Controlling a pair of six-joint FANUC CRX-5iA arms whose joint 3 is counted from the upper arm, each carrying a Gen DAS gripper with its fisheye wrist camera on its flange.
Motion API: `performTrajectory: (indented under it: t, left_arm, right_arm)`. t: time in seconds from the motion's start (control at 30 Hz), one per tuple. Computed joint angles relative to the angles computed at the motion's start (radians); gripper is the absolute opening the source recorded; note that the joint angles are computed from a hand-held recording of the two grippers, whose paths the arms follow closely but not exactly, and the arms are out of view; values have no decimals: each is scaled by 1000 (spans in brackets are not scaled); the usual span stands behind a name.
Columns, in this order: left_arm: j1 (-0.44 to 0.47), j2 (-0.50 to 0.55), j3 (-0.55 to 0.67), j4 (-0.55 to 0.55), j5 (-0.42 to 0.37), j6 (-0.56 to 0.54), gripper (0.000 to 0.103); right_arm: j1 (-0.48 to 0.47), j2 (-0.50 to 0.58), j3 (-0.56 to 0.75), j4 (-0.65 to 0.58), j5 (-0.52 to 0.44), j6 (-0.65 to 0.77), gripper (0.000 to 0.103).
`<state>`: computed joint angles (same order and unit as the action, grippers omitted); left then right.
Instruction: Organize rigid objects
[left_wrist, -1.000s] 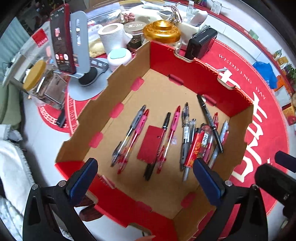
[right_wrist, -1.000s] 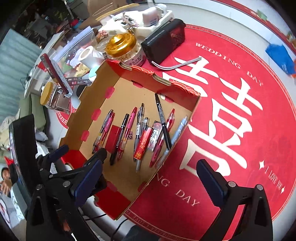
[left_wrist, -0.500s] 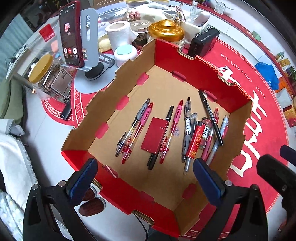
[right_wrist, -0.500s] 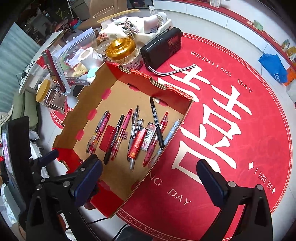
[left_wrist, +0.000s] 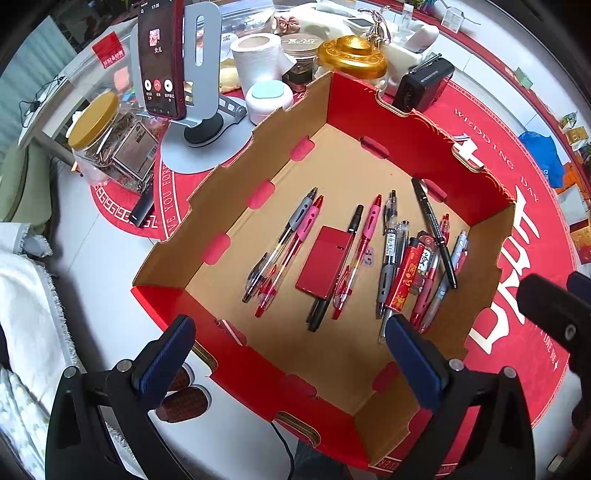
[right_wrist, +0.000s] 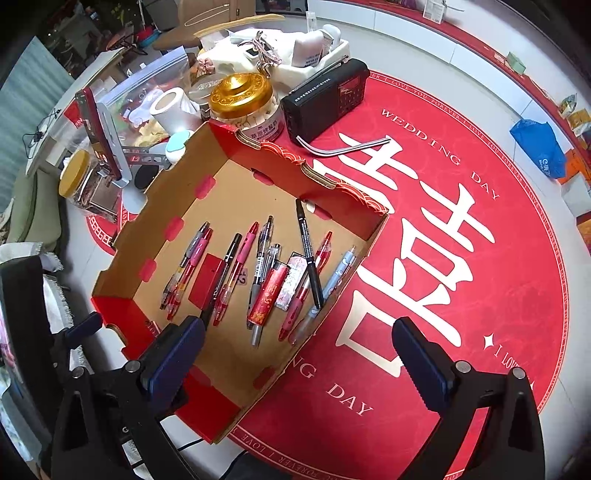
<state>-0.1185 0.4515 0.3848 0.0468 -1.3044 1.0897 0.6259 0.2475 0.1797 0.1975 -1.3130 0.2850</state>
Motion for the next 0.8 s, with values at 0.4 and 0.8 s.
performTrajectory:
  t: [0.4,0.8]
  left_arm:
    - [0,16,19,8,-24,5,103]
    - [-1,26,29,16,-39,-9,102]
  right_arm:
    - [-19,40,47,-3,-16,45,102]
    - [-32,78,94,-12,-48,103,102]
